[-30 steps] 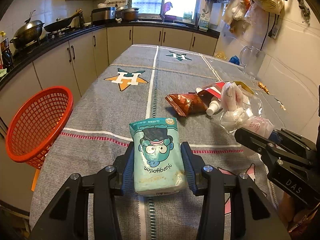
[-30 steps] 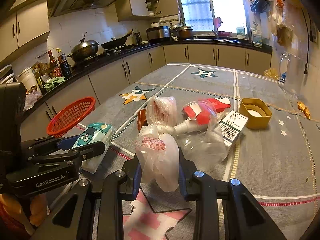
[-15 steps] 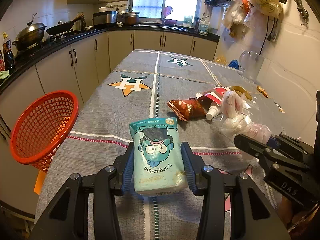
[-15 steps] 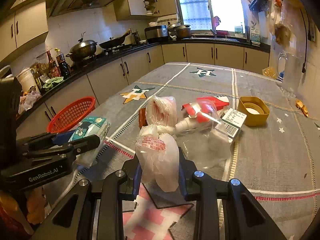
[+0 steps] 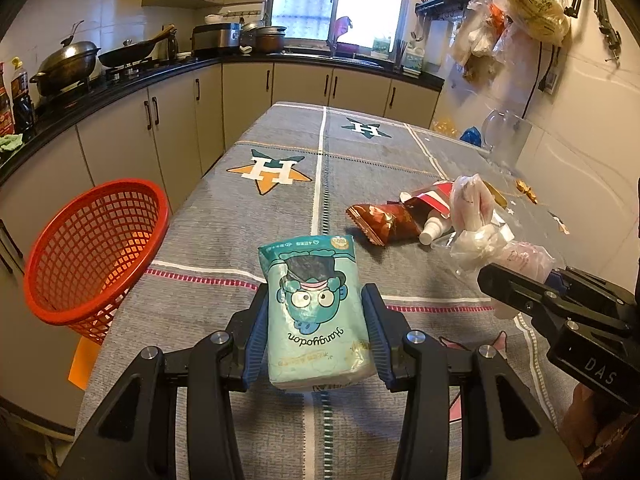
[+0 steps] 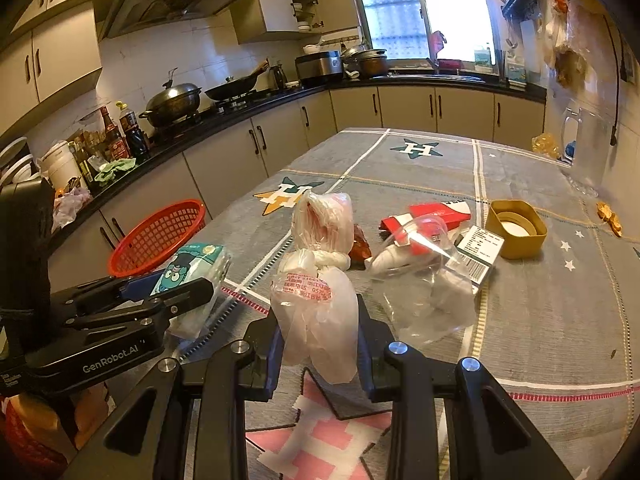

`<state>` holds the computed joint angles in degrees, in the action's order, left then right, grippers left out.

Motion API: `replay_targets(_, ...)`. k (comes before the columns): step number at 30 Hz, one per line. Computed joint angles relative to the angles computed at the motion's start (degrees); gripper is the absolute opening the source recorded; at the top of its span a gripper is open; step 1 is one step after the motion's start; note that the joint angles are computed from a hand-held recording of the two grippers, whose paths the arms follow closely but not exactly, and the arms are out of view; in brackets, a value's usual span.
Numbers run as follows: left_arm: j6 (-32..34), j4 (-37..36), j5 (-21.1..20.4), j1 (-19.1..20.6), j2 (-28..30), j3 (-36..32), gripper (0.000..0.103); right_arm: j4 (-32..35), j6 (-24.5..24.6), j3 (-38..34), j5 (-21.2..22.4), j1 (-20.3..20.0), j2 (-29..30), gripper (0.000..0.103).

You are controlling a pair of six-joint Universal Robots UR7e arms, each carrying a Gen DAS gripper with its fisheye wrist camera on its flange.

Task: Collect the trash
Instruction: 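Lift the teal snack bag and white plastic bag off the table, then carry the teal snack bag and white plastic bag over the red basket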

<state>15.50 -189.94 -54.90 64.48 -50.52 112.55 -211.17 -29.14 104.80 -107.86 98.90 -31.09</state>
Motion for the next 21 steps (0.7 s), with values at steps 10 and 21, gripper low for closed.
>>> replay_targets(10, -0.2, -0.7, -0.4, 0.5, -0.7, 0.4, 0.043, 2.0, 0.5, -0.9, 0.0, 0.5, 0.1, 0.033)
replay_targets(21, -0.6, -1.3, -0.5, 1.1, -1.4, 0.7, 0.043, 3.8, 0.3, -2.5, -0.4, 1.4, 1.0, 0.033)
